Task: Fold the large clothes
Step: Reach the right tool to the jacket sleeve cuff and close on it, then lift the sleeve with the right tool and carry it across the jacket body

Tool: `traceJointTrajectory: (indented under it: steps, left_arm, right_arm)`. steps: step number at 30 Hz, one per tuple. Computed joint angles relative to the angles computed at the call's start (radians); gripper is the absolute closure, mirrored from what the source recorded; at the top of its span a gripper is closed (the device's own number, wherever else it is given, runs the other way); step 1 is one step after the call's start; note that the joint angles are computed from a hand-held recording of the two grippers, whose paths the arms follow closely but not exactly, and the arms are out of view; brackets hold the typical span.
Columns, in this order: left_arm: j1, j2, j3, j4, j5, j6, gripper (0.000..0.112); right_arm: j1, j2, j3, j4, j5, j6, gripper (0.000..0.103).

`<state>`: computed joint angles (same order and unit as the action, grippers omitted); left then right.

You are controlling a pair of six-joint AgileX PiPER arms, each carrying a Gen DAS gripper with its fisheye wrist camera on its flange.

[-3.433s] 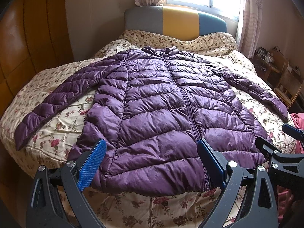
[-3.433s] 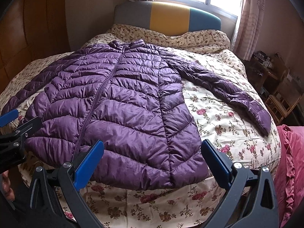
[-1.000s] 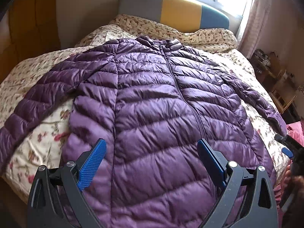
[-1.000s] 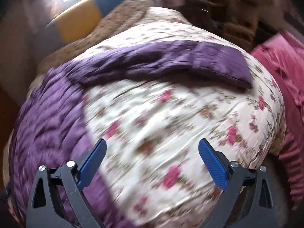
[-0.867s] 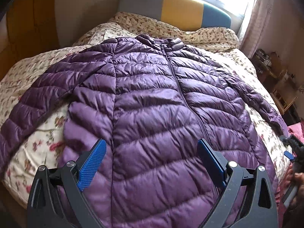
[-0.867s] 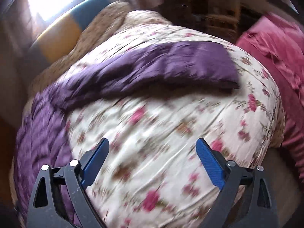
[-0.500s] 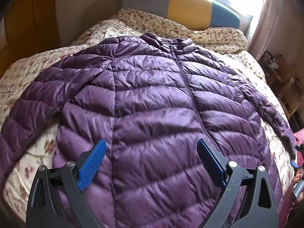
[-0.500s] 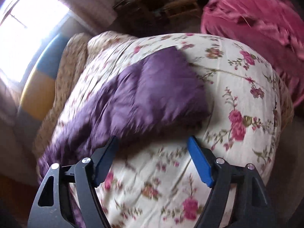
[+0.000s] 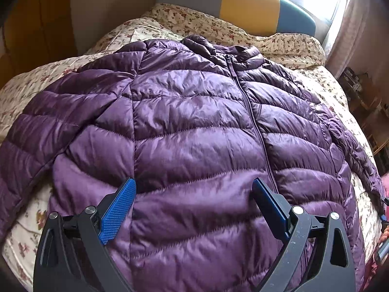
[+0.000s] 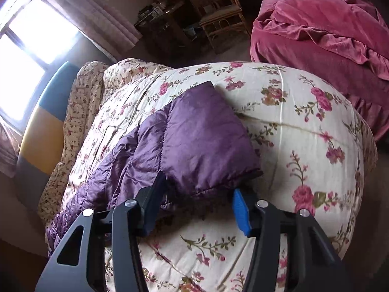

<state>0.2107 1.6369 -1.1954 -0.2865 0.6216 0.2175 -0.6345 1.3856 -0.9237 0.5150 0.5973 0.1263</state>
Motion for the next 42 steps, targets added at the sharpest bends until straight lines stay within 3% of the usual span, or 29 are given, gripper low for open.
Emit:
traceJointTrajectory:
  steps: [2,7,10,14,21,23,30,32,33,36,39,42]
  left_arm:
    - [0.000,0.022,-0.025,-0.011,0.001,0.012,0.017]
    - [-0.028,0.105,-0.139,0.033,0.000,-0.008,0.017]
    - [-0.029,0.172,-0.207,0.053,0.011,-0.024,0.017]
    - [-0.015,0.228,-0.231,0.023,0.003,0.000,0.017]
    - [-0.016,0.221,-0.196,-0.004,-0.035,0.031,0.013]
    - [-0.015,0.218,-0.191,-0.005,-0.038,0.034,0.013]
    - [-0.012,0.217,-0.184,-0.012,-0.047,0.045,0.013]
    - [-0.015,0.217,-0.182,-0.004,-0.050,0.040,0.013]
    - [-0.016,0.217,-0.182,0.000,-0.050,0.037,0.013]
    - [-0.019,0.215,-0.181,0.010,-0.051,0.028,0.013]
    - [-0.022,0.215,-0.180,0.021,-0.053,0.018,0.013]
    - [-0.028,0.215,-0.179,0.045,-0.055,0.000,0.013]
  right_arm:
    - [0.012,0.015,-0.016,-0.032,-0.006,0.016,0.054]
    - [0.032,0.060,-0.053,-0.030,-0.020,0.004,0.079]
    - [0.071,0.093,-0.090,-0.065,-0.030,0.031,0.087]
    - [0.137,0.118,-0.144,-0.126,-0.045,0.068,0.089]
    - [0.265,0.173,-0.244,-0.250,-0.052,0.184,0.089]
    - [0.277,0.187,-0.260,-0.269,-0.043,0.217,0.088]
    - [0.149,0.167,-0.197,-0.046,-0.015,0.080,0.085]
    - [0.105,0.152,-0.176,0.009,-0.001,0.032,0.069]
    - [0.081,0.142,-0.164,0.035,0.003,0.009,0.056]
    - [0.008,0.125,-0.141,0.122,0.025,-0.064,0.042]
    - [-0.083,0.127,-0.120,0.241,0.047,-0.134,0.039]
    - [-0.152,0.154,-0.121,0.354,0.076,-0.203,0.043]
